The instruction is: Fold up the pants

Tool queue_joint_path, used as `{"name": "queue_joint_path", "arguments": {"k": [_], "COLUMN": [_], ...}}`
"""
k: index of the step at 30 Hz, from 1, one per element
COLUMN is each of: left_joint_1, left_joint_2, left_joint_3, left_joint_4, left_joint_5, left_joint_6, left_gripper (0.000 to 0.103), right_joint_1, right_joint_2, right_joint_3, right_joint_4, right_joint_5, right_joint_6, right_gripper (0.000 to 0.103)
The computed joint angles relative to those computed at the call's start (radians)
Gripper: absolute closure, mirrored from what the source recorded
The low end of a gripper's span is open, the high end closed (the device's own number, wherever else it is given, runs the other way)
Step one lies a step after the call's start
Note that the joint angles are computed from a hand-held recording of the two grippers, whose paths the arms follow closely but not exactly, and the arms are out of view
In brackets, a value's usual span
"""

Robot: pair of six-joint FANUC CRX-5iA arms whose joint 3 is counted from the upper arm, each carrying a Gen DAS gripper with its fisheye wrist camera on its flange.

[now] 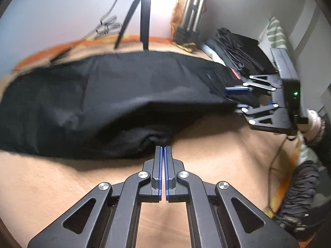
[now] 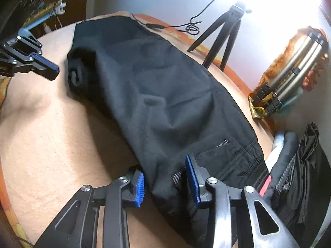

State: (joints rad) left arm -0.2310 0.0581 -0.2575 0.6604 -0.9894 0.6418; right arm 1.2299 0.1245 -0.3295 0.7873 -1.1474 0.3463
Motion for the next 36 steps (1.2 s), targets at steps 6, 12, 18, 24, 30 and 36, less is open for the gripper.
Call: {"name": "queue_joint_path", "arguments": {"k": [6, 12, 18, 24, 30, 36], "left_joint_1": [-0.079, -0.14, -0.137, -0.088, -0.042, -0.025], "left_joint_2": [0.025, 0.106, 0.142, 0.119, 0.128, 0.102], "left_joint_3": [0.069, 0.187, 0.218, 0.211, 0.231, 0.192], "left_joint_4": [-0.145, -0.373, -0.34, -0.247, -0.204, -0.197], "left_joint_5": [0.041, 0.035, 0.034, -0.042, -0.217, -0.19], "left_joint_6": [-0.057, 0.007, -0.066, -0.122, -0.095, -0.086], "left_gripper": [0.066, 0.061, 0.089, 0.096, 0.103, 0.103], "right_joint_1": [-0.021, -0.055, -0.055, 0.005, 0.043, -0.013], "right_joint_2": [-0.038, -0.067, -0.081, -0.099, -0.128, -0.318], "right_joint_3": [-0.018, -0.025, -0.04, -0.073, -0.106, -0.238], "right_joint_4": [-0.041, -0.072, -0.068, -0.02, -0.021, 0.053], "right_joint_5": [0.046, 0.094, 0.104, 0.017, -0.029, 0.16], "right_joint_6": [-0.04, -0.039, -0.055, -0.098, -0.093, -0.317], "right_gripper": [0.063, 0.063, 0.057, 0.03, 0.03, 0.03]}}
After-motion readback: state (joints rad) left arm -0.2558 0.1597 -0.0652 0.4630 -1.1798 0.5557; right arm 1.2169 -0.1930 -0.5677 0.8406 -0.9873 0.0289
